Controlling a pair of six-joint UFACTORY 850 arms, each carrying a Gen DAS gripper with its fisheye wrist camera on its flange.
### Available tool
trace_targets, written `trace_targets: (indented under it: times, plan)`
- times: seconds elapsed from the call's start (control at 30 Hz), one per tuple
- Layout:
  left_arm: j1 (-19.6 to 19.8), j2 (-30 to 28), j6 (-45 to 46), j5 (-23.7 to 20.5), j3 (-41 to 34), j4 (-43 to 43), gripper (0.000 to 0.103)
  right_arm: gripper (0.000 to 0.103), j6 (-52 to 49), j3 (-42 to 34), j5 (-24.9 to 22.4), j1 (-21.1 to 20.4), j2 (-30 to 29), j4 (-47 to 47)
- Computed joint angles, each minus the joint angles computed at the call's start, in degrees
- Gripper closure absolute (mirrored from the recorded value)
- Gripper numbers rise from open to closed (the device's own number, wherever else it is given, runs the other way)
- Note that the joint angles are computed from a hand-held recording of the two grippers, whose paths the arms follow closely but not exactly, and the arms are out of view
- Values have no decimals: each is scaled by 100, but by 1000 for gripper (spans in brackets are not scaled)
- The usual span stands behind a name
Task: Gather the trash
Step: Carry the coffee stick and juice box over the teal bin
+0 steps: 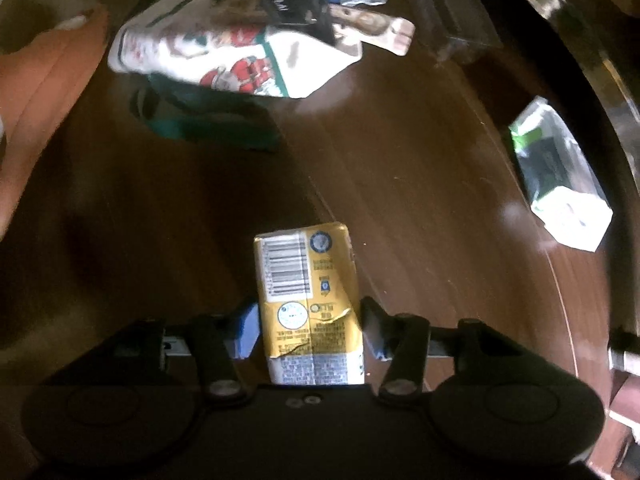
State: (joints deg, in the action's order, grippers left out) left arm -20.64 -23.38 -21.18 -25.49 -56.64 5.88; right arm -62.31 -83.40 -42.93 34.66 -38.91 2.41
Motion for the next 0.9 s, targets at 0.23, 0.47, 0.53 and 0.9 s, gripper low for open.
trace_targets:
  times: [0.23, 0.47, 0.53, 0.9]
  plan:
    - [-19, 543, -89, -107, 136, 74, 84, 54, 783, -223, -189, 24, 193, 50]
    - [-83, 1059, -306, -482, -176, 244, 84, 55, 1408, -549, -292, -44, 637, 350]
    - [-119, 1229, -439, -639, -320, 248, 84, 55, 1561, -699, -347, -64, 737, 416]
    - [-583, 1791, -1763, -1756, -1500, 846, 84, 55, 2221, -1374, -691, -549, 1493, 1305]
